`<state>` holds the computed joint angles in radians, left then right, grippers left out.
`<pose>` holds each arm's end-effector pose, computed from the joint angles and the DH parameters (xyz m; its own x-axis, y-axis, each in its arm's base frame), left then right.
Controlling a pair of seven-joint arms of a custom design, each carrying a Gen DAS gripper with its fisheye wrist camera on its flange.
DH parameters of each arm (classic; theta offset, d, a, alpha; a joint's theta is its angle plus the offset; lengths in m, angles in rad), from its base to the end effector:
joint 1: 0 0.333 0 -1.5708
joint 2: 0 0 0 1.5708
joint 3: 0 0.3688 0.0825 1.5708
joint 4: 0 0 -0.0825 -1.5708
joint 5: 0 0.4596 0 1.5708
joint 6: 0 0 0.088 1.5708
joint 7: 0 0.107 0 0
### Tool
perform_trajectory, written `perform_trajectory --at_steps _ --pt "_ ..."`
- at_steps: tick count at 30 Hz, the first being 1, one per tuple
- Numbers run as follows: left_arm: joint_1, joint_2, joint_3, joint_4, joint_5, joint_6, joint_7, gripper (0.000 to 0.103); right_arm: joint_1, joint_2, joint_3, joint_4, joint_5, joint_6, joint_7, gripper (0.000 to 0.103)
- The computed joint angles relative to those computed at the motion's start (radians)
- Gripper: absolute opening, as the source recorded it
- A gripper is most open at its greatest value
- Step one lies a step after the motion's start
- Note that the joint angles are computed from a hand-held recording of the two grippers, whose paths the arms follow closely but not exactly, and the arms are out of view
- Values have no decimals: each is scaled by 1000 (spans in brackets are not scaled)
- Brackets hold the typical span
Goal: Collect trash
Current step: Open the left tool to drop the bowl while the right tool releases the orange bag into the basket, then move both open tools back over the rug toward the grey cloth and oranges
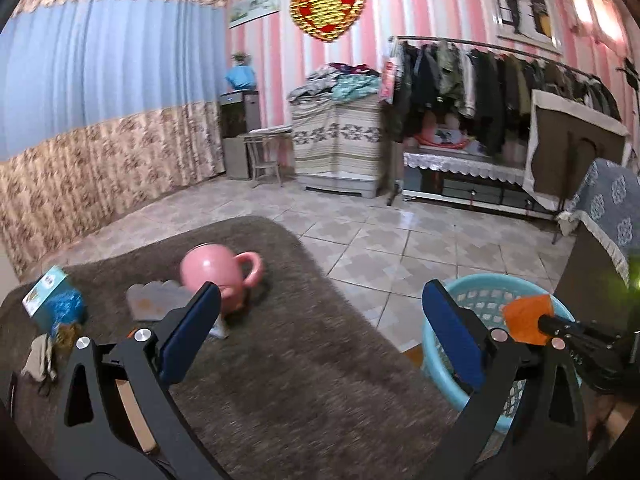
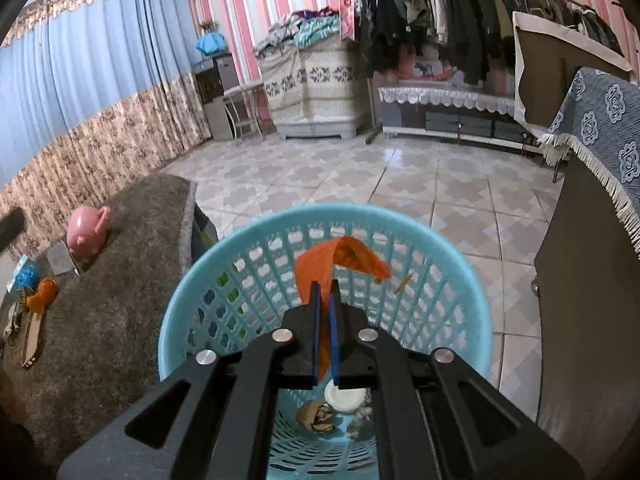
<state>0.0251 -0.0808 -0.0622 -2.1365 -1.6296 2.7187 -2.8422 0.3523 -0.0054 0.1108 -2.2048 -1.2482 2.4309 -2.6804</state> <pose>0.6157 0.0127 0.5019 -0.4927 -0.8694 -0.0368 -0.3368 0.2295 -0.9132 0.5490 0.2709 0.4165 -0.5334 -0.8283 -0.1716 -0.4500 0.4497 -0.7715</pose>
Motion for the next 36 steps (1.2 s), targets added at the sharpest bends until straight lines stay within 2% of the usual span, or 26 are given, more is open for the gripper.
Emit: perform_trajectory --at_steps 6,7,9,10,11,13,17,21,24,30,36 --pt "24 25 12 30 17 16 -48 97 2 2 -1 6 23 8 -20 6" --pt "27 29 13 33 17 19 -52 97 1 3 -1 7 22 10 -18 9" --pt "35 36 14 41 22 21 -66 97 4 7 1 16 22 1 -21 37" --pt "39 36 15 40 19 20 -63 97 7 8 3 18 16 -11 -19 59" --pt "42 38 16 42 19 22 -66 97 12 9 7 24 10 -32 -21 64" --pt "49 37 17 43 15 23 -64 97 14 11 5 30 23 -28 -38 66" --pt "64 41 25 53 7 21 -63 97 20 12 6 39 25 -52 -49 87" --pt "82 42 33 59 -5 27 -53 97 37 17 17 60 10 -123 -63 94" --pt "96 42 41 64 0 28 -69 97 45 20 18 74 9 -143 -83 98" --pt "125 38 56 71 -8 28 -71 98 62 26 21 98 -16 -169 -108 99" --pt "154 32 72 74 -58 31 -9 98 71 17 25 102 -46 -163 -70 99"
